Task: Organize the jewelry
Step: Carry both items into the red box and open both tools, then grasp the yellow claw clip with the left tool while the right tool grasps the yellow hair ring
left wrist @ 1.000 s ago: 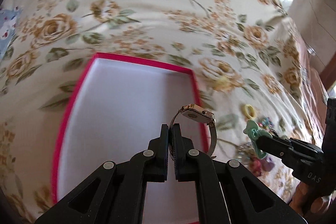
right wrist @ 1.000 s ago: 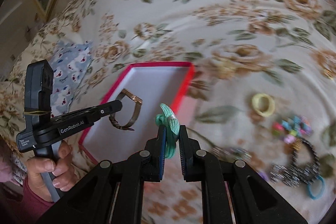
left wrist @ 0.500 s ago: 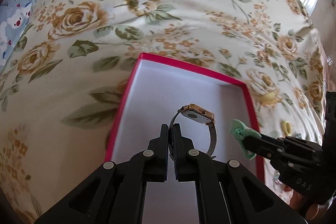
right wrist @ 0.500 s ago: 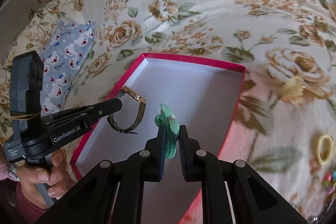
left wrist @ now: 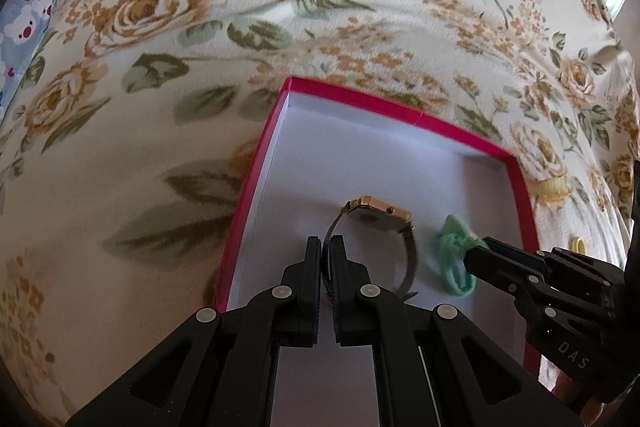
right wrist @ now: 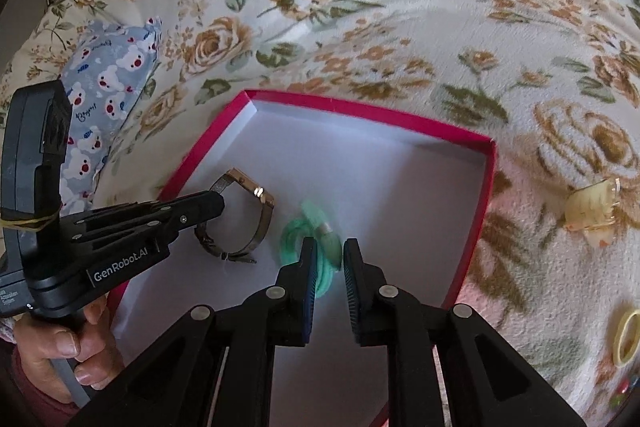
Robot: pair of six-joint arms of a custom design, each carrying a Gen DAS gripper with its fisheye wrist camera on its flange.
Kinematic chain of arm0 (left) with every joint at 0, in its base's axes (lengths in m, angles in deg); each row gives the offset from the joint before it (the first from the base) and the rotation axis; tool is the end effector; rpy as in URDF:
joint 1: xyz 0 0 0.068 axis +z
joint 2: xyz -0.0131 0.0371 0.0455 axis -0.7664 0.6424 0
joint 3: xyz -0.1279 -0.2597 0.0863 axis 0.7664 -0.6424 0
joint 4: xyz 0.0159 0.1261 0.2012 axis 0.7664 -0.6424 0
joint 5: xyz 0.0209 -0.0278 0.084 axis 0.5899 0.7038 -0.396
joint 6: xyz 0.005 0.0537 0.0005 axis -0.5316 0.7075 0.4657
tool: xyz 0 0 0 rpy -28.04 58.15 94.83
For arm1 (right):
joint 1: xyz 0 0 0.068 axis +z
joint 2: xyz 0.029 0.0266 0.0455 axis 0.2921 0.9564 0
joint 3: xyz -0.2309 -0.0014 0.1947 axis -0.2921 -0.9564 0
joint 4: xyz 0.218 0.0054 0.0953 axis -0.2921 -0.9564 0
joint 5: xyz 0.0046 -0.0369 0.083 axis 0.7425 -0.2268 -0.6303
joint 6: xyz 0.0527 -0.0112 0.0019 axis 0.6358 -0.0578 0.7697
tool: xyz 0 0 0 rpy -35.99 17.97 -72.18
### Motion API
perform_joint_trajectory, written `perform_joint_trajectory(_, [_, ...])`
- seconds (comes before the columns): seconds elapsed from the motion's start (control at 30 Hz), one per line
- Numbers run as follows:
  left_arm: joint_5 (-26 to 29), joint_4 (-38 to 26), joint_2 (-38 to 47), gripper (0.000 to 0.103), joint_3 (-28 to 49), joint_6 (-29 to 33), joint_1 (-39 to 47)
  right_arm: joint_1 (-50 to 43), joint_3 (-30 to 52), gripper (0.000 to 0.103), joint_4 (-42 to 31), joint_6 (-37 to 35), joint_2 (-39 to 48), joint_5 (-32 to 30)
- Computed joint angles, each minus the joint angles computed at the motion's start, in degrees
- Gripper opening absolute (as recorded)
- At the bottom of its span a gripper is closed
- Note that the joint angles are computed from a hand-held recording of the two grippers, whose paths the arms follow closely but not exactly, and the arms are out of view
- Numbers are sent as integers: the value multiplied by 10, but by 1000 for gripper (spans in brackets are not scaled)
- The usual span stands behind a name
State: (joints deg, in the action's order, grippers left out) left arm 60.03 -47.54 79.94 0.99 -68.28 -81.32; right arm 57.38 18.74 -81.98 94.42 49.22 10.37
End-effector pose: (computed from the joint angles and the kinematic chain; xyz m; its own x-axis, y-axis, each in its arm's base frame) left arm 0.2809 -0.1711 0.2444 -0.8776 0.1114 -0.4663 0.2216 0.9568 -0.1884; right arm 0.2314 0.1946 0.2885 -0.9186 0.1033 -0.3815 -0.0124 0.9572 0.2892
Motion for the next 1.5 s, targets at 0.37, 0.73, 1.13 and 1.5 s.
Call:
perform_joint_trajectory(0.37, [-28,-15,-22,28,-1,-13,-12,-1,-1,26,-8,15,-21,0])
perform_joint_trajectory(0.73, [-45,-25,-127,57,-54,-54,-63,37,-28,38,-57,77,-131,54])
perform_joint_trajectory(1.13, [-43,-58,-176,65,-61,-104,-142,90,-46,41,-204,186,-273,148])
perform_joint_trajectory(1.5, [-64,-73,-180,73,-31,-102,-211,162,-49,44,-355,325,-368,224])
